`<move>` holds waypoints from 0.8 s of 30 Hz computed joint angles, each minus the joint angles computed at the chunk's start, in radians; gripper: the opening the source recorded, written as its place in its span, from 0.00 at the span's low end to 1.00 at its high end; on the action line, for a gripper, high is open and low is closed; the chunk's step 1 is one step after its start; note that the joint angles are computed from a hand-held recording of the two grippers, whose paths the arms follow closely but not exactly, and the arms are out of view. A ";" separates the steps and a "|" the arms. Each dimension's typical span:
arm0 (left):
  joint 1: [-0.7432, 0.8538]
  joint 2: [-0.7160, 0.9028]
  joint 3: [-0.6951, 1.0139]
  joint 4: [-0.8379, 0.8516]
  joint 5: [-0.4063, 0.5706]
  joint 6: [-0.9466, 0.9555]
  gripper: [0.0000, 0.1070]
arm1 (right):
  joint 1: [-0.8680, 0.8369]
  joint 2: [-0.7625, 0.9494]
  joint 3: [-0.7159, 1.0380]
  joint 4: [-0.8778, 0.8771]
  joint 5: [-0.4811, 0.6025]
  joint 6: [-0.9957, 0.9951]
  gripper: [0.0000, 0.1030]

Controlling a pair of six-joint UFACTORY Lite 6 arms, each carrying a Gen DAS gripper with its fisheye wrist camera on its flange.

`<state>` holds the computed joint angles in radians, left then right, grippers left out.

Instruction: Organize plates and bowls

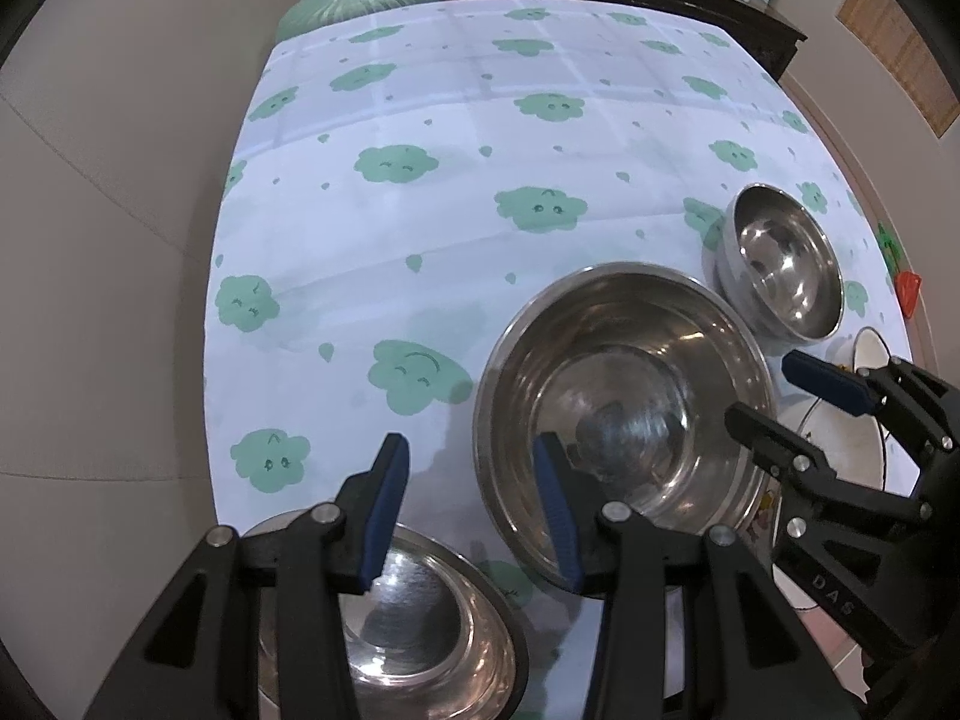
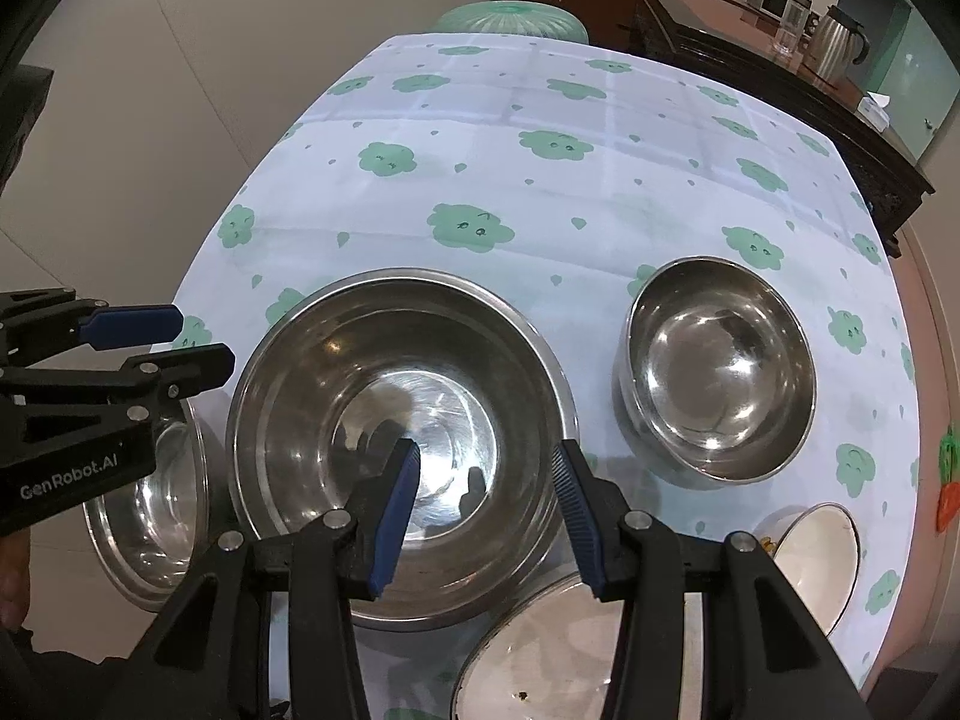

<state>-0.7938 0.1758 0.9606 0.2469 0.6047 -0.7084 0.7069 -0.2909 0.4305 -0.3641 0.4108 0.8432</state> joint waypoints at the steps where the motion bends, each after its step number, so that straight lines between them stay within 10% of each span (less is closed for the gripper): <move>1: -0.001 0.008 0.006 -0.001 0.001 0.004 0.41 | 0.001 0.000 -0.001 -0.001 -0.001 0.002 0.47; 24: -0.002 0.124 0.043 -0.004 -0.013 0.023 0.50 | -0.162 0.006 -0.058 0.087 -0.028 -0.157 0.47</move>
